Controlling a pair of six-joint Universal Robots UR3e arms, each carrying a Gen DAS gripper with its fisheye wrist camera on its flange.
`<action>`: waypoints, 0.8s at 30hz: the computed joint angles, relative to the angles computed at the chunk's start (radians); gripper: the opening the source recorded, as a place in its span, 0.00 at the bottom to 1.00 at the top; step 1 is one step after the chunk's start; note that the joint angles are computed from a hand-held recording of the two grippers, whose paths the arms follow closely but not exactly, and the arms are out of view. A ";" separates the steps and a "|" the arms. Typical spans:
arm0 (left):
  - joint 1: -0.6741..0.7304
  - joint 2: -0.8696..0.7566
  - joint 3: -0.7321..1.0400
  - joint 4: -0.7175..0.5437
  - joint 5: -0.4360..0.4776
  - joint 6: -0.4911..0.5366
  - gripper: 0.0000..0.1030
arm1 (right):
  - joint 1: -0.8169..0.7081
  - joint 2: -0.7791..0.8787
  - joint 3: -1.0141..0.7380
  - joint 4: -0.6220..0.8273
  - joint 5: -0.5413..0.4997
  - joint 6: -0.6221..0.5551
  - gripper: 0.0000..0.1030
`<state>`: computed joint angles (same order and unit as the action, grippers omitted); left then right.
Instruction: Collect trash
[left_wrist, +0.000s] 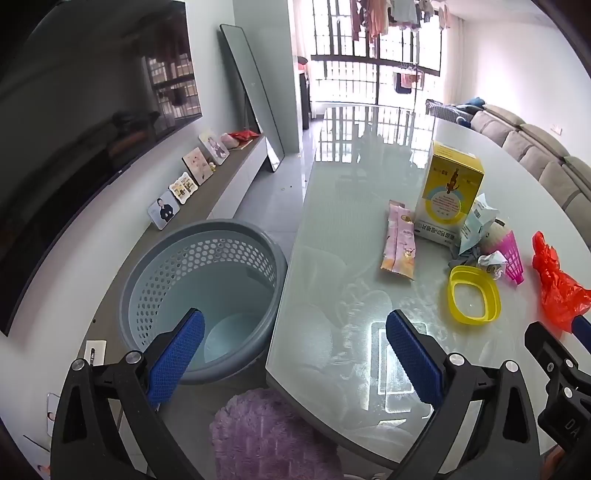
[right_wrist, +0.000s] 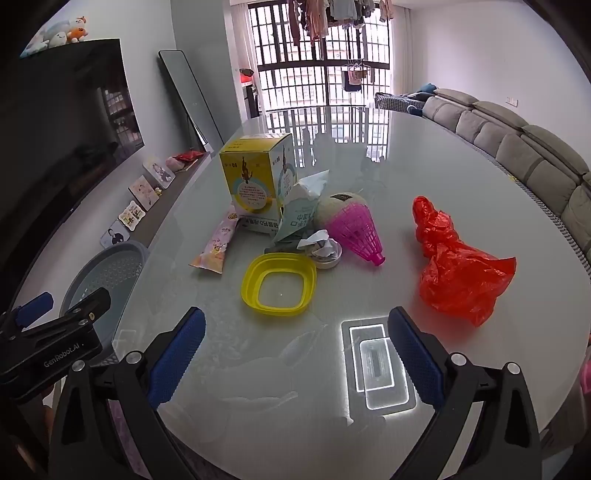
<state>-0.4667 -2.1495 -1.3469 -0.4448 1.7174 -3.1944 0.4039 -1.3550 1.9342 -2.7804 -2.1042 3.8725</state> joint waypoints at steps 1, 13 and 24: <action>0.000 0.000 0.000 0.001 0.001 0.000 0.94 | 0.002 -0.001 -0.001 0.002 -0.002 0.002 0.92; -0.023 -0.022 0.032 -0.012 0.017 -0.006 0.94 | -0.010 -0.028 0.032 -0.018 0.006 0.002 0.92; -0.040 -0.033 0.052 -0.023 0.021 -0.007 0.94 | -0.013 -0.047 0.056 -0.019 0.004 0.010 0.92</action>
